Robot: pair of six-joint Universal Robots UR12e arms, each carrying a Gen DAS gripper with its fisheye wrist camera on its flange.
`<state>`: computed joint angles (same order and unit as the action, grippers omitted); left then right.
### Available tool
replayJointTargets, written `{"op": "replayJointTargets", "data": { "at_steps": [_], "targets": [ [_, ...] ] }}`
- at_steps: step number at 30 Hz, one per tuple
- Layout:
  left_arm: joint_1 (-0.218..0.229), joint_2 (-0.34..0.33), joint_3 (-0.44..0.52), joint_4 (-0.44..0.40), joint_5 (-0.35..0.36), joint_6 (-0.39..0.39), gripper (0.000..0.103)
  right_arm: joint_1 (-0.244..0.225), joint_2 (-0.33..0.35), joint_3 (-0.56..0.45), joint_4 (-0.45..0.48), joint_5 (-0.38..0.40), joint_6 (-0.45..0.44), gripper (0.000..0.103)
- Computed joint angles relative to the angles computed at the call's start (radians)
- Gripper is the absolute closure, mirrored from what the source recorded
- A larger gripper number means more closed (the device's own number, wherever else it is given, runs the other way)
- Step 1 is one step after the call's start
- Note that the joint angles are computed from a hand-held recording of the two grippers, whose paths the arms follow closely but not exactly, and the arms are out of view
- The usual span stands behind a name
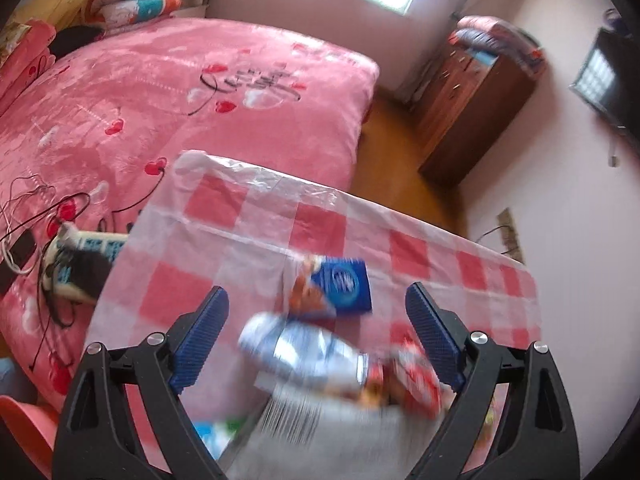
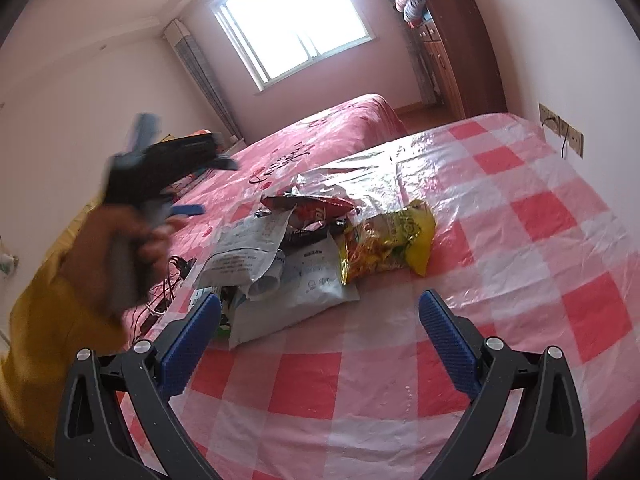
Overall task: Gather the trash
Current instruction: 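Move the left tool back over the trash pile on the table, then grasp the blue Vinda tissue pack with the left tool and lift it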
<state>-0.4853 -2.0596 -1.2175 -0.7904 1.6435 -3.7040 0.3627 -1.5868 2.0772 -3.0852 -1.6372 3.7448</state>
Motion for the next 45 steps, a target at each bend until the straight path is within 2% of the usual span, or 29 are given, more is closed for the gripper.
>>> {"op": "replayJointTargets", "data": {
  "at_steps": [4, 6, 10, 12, 17, 20, 27, 30, 33, 37, 41, 45],
  "targets": [
    [0.003, -0.096, 0.146, -0.151, 0.016, 0.008, 0.013, -0.009, -0.004, 0.003, 0.002, 0.003, -0.004, 0.005],
    [0.0, -0.139, 0.211, -0.247, 0.058, -0.005, 0.017, -0.019, -0.006, 0.007, 0.004, 0.01, 0.003, 0.005],
    [0.009, -0.17, 0.248, -0.323, 0.038, -0.013, 0.026, -0.037, -0.008, 0.015, 0.007, 0.025, 0.016, 0.005],
    [0.015, -0.158, 0.222, -0.291, 0.007, -0.022, 0.029, -0.043, -0.008, 0.016, 0.012, 0.025, 0.02, 0.005],
    [0.011, -0.121, 0.153, -0.247, -0.064, 0.037, 0.032, -0.057, -0.01, 0.021, 0.017, 0.02, 0.031, 0.005],
    [-0.005, -0.093, 0.108, -0.226, -0.082, 0.073, 0.032, -0.063, -0.012, 0.023, 0.027, 0.021, 0.033, 0.005],
    [-0.05, -0.005, -0.046, -0.12, -0.129, 0.153, 0.032, -0.091, -0.019, 0.04, 0.036, 0.083, 0.077, 0.005],
    [-0.059, 0.032, -0.102, -0.092, -0.179, 0.176, 0.032, -0.098, -0.024, 0.045, 0.047, 0.082, 0.081, 0.005],
    [-0.067, 0.062, -0.151, -0.052, -0.197, 0.209, 0.032, -0.108, -0.025, 0.049, 0.056, 0.094, 0.084, 0.005],
    [-0.059, 0.086, -0.186, -0.001, -0.228, 0.185, 0.032, -0.119, -0.019, 0.045, 0.071, 0.109, 0.081, 0.005],
    [-0.056, 0.093, -0.182, 0.043, -0.256, 0.148, 0.032, -0.113, 0.0, 0.013, 0.124, 0.078, 0.036, 0.005],
    [-0.054, 0.076, -0.15, 0.031, -0.302, 0.121, 0.032, -0.106, 0.019, -0.014, 0.159, 0.044, 0.001, 0.005]
  ]
}}
